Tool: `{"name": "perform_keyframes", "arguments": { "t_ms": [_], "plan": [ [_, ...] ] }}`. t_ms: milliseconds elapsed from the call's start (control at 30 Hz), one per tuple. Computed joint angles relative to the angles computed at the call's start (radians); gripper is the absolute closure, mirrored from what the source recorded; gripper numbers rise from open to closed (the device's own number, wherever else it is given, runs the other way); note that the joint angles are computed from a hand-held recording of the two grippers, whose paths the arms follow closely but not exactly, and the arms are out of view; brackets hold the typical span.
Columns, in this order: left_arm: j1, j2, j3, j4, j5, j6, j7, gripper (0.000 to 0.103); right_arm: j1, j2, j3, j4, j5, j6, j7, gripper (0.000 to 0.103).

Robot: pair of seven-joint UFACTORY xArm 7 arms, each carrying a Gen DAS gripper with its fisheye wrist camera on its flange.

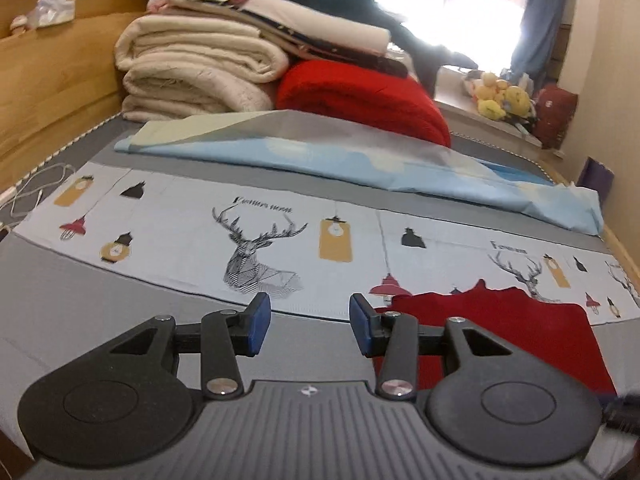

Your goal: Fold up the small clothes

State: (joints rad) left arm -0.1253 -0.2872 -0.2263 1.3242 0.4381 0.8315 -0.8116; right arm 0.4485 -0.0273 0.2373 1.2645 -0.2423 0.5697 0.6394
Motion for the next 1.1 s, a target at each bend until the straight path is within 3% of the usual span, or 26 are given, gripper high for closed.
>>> {"name": "perform_keyframes", "arguments": {
  "t_ms": [133,267,467,700,833,933,967,1000,1100],
  "plan": [
    [0.012,-0.026,0.007,-0.02,0.006,0.005,-0.011,0.055,0.075,0.128,0.038,0.117,-0.02,-0.032,0.047,0.067],
    [0.019,-0.043,0.023,-0.042,-0.026,0.016,0.019,0.055,0.187,0.273,0.027,0.301,-0.052,0.018,0.073,0.066],
    [0.052,-0.099,0.045,-0.1,-0.061,0.002,0.024,0.054,0.308,0.45,0.0,0.534,-0.022,0.129,-0.034,0.056],
    [0.08,-0.129,0.045,-0.126,-0.09,0.013,0.057,0.054,0.452,0.587,-0.083,0.691,-0.138,0.243,-0.173,0.043],
    [0.091,-0.132,0.041,-0.131,-0.088,0.01,0.072,0.051,0.508,0.666,-0.127,0.801,-0.187,0.349,-0.226,0.043],
    [0.097,-0.131,0.043,-0.129,-0.096,0.009,0.072,0.051,0.527,0.677,-0.15,0.8,-0.215,0.346,-0.238,0.044],
    [0.099,-0.129,0.044,-0.128,-0.099,0.004,0.068,0.051,0.529,0.669,-0.154,0.783,-0.222,0.333,-0.236,0.046],
    [0.101,-0.127,0.043,-0.126,-0.102,0.002,0.063,0.051,0.534,0.665,-0.159,0.773,-0.235,0.327,-0.233,0.055],
    [0.1,-0.116,0.04,-0.113,-0.105,0.005,0.062,0.049,0.523,0.649,-0.154,0.746,-0.24,0.307,-0.241,0.063]
  ]
}}
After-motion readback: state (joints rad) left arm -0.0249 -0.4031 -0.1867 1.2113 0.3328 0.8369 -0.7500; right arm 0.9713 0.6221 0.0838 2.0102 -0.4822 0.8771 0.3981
